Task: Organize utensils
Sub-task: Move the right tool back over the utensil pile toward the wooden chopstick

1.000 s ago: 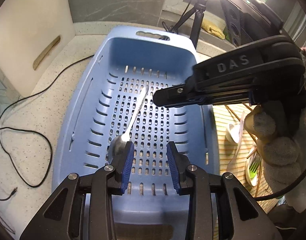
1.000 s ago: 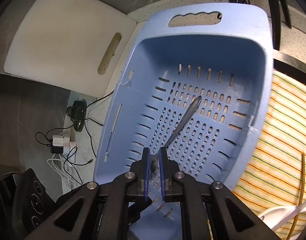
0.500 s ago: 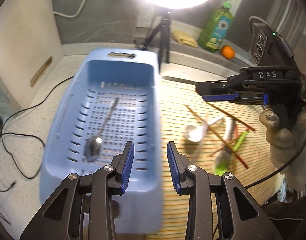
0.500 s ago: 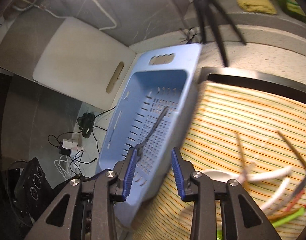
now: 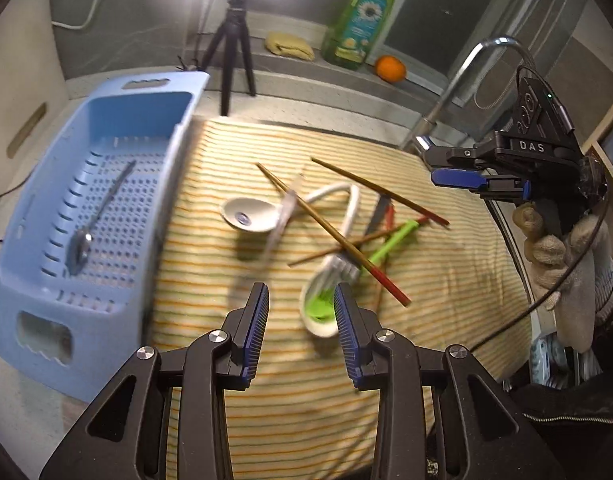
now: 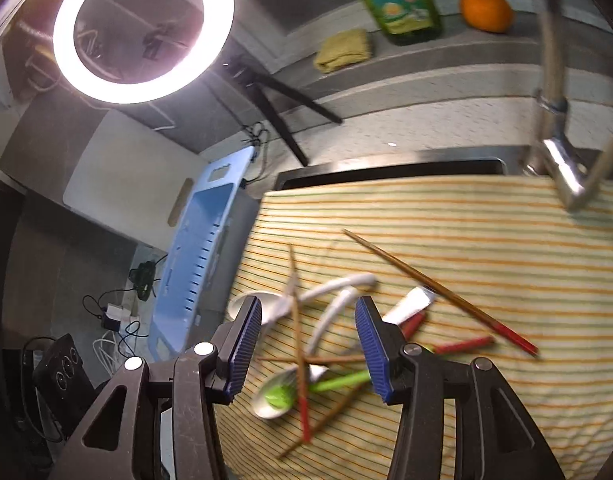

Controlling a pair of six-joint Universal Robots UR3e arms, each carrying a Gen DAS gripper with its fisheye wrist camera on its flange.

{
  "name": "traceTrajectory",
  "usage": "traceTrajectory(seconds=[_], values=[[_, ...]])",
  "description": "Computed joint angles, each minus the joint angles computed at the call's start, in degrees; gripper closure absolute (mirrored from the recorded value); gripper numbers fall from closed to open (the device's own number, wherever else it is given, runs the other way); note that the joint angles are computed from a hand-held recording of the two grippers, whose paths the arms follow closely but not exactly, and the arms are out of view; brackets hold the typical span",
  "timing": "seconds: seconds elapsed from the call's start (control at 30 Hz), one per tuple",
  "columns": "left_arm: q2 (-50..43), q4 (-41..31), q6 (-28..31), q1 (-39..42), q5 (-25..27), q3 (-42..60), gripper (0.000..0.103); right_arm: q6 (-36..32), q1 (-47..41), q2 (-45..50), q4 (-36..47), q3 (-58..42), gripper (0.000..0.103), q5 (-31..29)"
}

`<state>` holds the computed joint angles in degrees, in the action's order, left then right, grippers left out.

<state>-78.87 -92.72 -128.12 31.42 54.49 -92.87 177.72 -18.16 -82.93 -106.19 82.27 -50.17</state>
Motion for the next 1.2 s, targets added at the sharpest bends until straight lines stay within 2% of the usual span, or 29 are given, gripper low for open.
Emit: traceTrajectory(seconds=[0.3, 0.6, 0.7, 0.8, 0.87, 1.2], values=[[5.7, -2.2, 0.7, -4.3, 1.4, -6.9, 0.071, -5.1, -6.2, -6.2, 7.3, 11.0, 0.058, 0.3], [4.4, 0.1, -0.2, -8.4, 2.9, -8.1, 0.071, -3.4, -8.2, -7.5, 6.5, 14.9, 0.058, -0.8], [2.6, 3.0, -1.6, -10.7, 4.2, -8.2, 0.071, -4.2, -8.5, -6.1, 6.2, 13.0, 0.058, -2.0], [1.4, 4.4, -2.0, -12.6, 5.2, -7.9, 0.076, -6.5, -8.0, -3.8, 6.5, 9.0, 0.059, -4.6], [0.6, 5.7, -2.9, -14.1, 5.9, -7.9, 0.076, -7.2, -7.8, -2.5, 6.6, 6.8, 0.063, -6.0], [0.6, 5.4, -3.6, -14.4, 6.4, -7.8, 0.076, -8.8, -5.2, 2.3, 9.8, -2.3, 0.065, -4.8]])
